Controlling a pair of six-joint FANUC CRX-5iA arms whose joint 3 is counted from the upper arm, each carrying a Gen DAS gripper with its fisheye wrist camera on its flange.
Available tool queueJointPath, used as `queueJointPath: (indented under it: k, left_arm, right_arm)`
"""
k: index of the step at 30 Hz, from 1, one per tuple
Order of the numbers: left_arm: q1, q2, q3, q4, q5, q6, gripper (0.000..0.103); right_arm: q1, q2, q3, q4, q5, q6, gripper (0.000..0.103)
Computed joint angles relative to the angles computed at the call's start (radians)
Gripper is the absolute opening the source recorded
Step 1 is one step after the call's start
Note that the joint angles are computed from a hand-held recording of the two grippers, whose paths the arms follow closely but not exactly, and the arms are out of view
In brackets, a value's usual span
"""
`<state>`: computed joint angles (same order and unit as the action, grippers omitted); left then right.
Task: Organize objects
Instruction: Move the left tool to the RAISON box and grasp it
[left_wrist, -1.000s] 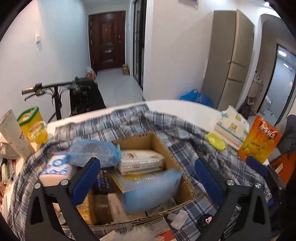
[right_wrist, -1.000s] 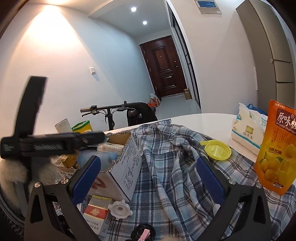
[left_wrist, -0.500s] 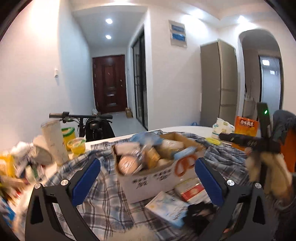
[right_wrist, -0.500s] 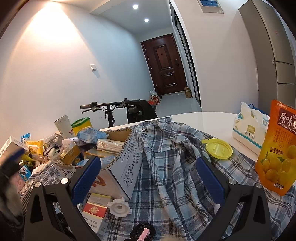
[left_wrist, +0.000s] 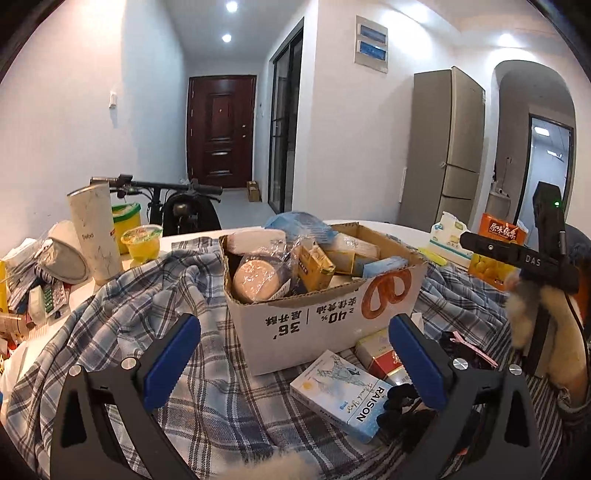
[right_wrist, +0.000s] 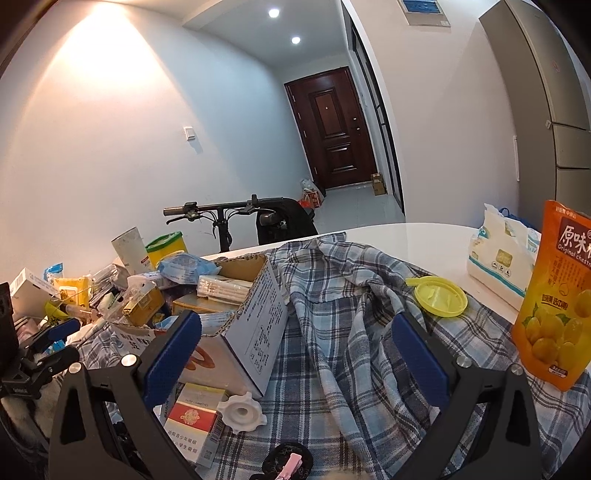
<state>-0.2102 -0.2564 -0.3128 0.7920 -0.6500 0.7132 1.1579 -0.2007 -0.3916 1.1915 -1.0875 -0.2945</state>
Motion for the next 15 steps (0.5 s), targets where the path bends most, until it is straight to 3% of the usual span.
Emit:
queueJointPath:
  k: [9,15]
  left_arm:
    - [0.013,0.032,0.036,-0.044,-0.057,0.049,0.103]
    - [0.035,0.07,0.098,-0.077,-0.212,-0.009,0.103]
  right_arm:
    - [0.003,0.005,0.006,-0.001,0.002,0.022,0.103]
    - [0.002,0.001,0.001,0.004,0.005,0.018,0.103]
